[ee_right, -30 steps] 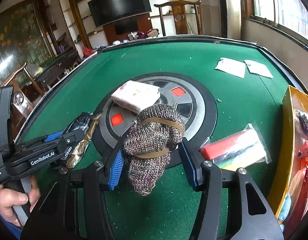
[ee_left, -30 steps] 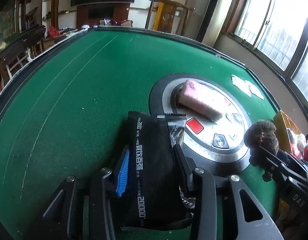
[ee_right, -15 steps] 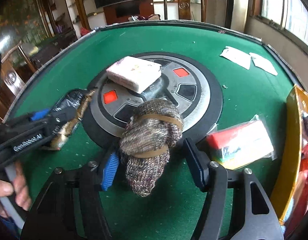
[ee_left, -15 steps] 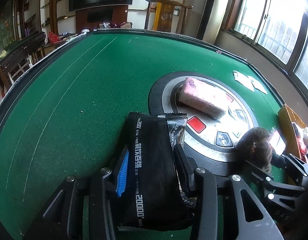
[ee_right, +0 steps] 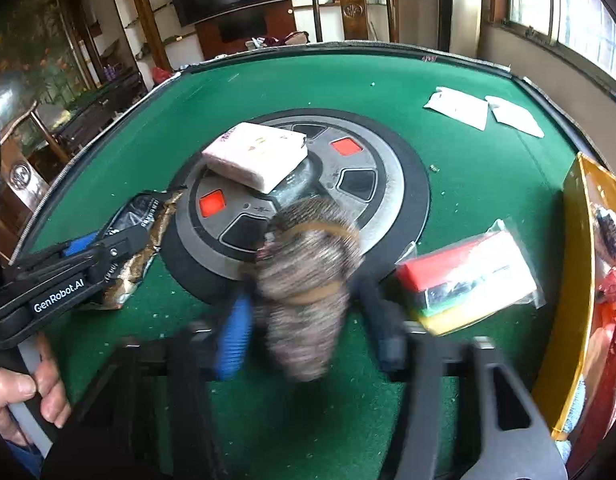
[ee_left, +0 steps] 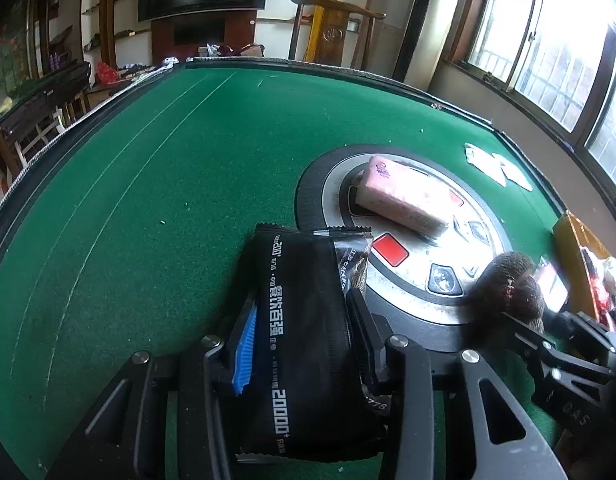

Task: Organize soft objects
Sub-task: 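Lift the black snack bag and knitted sock bundle off the table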

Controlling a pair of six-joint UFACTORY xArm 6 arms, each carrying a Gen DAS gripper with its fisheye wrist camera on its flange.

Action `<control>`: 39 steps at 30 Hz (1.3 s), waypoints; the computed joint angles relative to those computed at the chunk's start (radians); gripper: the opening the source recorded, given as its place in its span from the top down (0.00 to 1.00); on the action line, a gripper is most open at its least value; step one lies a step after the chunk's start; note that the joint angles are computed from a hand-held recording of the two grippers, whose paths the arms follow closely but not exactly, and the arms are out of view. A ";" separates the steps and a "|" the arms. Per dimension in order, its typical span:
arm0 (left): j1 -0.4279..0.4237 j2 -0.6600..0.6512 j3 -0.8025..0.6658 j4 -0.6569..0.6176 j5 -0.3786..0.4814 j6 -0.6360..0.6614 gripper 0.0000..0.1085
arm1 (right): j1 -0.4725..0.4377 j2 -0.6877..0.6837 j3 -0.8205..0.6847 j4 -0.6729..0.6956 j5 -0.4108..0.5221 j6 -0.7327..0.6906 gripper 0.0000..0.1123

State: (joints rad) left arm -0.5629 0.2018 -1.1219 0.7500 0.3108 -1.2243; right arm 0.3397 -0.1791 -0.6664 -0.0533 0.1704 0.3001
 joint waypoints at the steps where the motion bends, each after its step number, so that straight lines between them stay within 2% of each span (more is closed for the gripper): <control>1: 0.001 -0.003 0.003 0.009 -0.004 -0.009 0.63 | 0.002 -0.005 0.003 0.034 -0.001 -0.020 0.62; 7: 0.003 -0.019 0.018 0.052 -0.042 -0.040 0.63 | 0.004 -0.033 0.024 0.006 -0.026 0.018 0.62; 11: -0.001 -0.015 0.019 0.015 -0.041 -0.010 0.63 | 0.003 -0.044 0.033 -0.022 -0.042 0.041 0.62; 24: -0.003 -0.031 0.021 0.153 -0.077 -0.122 0.63 | 0.010 -0.074 0.058 0.063 -0.085 -0.026 0.63; 39: -0.008 -0.029 0.019 0.163 -0.083 -0.133 0.63 | 0.005 -0.111 0.085 0.138 -0.117 -0.084 0.64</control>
